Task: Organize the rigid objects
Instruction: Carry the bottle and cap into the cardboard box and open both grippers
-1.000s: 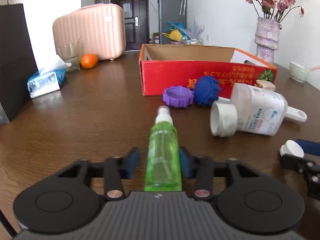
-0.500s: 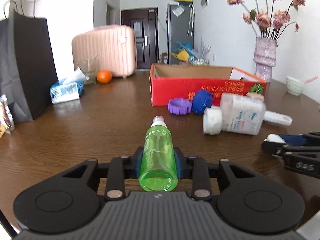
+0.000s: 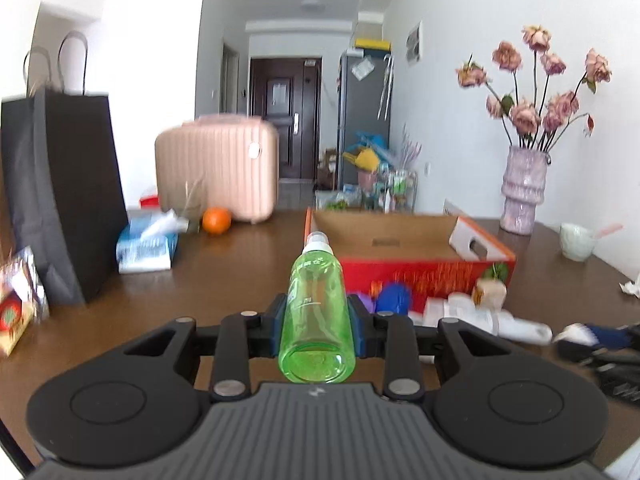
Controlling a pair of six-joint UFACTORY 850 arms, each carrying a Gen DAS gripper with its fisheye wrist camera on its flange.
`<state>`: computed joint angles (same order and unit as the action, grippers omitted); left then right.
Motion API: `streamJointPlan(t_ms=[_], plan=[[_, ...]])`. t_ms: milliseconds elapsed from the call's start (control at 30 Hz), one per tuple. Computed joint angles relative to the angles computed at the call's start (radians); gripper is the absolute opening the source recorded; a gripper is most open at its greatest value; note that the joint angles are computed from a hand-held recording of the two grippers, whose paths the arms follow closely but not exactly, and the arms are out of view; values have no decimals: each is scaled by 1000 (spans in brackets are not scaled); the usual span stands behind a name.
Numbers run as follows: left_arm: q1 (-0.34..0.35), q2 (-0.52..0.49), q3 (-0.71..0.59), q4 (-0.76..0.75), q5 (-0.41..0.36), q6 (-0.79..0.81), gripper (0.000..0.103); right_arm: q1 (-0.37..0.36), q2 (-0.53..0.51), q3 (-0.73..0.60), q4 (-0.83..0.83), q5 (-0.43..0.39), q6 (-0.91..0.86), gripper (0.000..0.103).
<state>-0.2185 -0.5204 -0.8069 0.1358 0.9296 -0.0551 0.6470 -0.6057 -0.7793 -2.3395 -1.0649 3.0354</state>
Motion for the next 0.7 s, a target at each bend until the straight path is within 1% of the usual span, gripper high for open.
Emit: streamJointPlan(t_ms=[67, 167, 267, 367, 433, 467, 533, 600, 633, 667, 700], plan=[[-8, -14, -41, -5, -32, -3, 32, -13, 38, 25, -5, -15, 10, 39], [-16, -50, -131, 7, -104, -25, 32, -52, 73, 21, -28, -2, -28, 39], [-26, -108, -245, 13, -173, -36, 32, -114, 71, -35, -74, 40, -89, 39], [-33, -184, -393, 22, -265, -29, 32, -185, 36, -130, -113, 100, -145, 39], [-35, -246, -513, 61, -337, -63, 32, -235, -3, -216, -149, 161, -165, 39], [-36, -288, -592, 108, -389, -82, 32, -264, -28, -265, -170, 199, -164, 39], [-43, -384, -767, 167, -515, -131, 32, -314, -91, -373, -200, 275, -174, 39], [-53, -496, -964, 225, -654, -189, 32, -361, -168, -511, -185, 383, -238, 39], [-56, -549, -1057, 297, -714, -262, 32, -380, -210, -585, -161, 435, -280, 39], [-59, -606, -1155, 402, -772, -365, 32, -402, -255, -665, -136, 500, -323, 39], [-64, -655, -1236, 507, -813, -464, 32, -420, -297, -740, -99, 556, -365, 39]])
